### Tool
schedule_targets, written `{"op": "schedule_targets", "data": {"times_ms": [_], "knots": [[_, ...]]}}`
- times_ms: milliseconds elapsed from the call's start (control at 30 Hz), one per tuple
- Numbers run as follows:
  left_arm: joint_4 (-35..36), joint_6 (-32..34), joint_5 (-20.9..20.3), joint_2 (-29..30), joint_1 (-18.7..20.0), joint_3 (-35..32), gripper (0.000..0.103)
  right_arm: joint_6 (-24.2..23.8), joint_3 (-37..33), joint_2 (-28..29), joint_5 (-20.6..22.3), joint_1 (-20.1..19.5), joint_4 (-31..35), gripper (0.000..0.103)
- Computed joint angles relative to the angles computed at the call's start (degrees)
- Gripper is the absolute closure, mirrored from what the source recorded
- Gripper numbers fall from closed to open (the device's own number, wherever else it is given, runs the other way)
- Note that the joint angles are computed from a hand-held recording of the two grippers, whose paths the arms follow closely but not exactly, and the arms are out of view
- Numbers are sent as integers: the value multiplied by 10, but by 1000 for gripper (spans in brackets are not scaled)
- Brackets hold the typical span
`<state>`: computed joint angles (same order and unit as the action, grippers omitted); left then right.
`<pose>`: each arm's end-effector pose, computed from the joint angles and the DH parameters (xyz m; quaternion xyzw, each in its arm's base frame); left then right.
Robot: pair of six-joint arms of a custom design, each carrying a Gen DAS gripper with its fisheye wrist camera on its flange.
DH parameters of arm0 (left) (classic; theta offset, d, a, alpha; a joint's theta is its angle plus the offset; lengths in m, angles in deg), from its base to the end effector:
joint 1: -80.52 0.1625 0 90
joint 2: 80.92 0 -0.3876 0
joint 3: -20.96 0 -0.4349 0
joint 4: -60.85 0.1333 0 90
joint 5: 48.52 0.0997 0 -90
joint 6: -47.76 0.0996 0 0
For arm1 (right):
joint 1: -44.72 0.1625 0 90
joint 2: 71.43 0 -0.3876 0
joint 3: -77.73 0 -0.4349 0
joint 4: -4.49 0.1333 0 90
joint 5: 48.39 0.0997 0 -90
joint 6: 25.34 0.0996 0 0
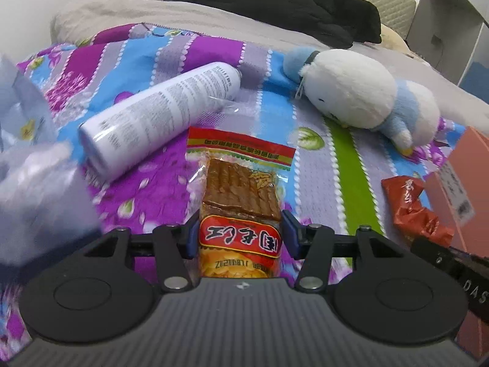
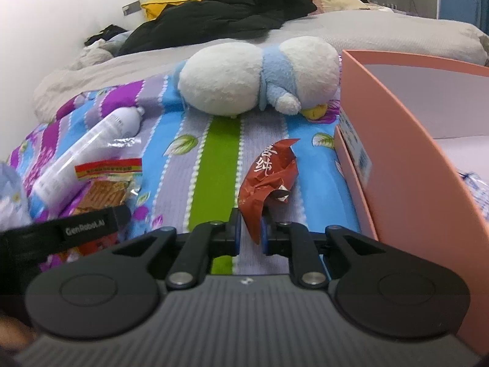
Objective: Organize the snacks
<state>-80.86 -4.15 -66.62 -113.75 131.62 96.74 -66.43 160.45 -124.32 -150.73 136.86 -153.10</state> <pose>-0.2918 -0.7247 0.0609 -0.1360 0.7969 -0.4602 0.3670 0.1399 -0.7448 0.2394 0.3142 -0.8874 0.2694 0.2031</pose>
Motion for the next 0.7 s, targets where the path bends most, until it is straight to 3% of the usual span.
{"op": "schedule_targets", "data": {"times_ms": [433,633,700], "knots": [[125,-181,-21,-68,-78,105,45,-54,130,-134,-2,-13,23,88],[115,-224,-40,-94,-112,155,45,-73,191,-201,9,-20,39,88],[164,-262,-42,-98,-123,157,45,-76,206,-218,10,-21,46,88]]}}
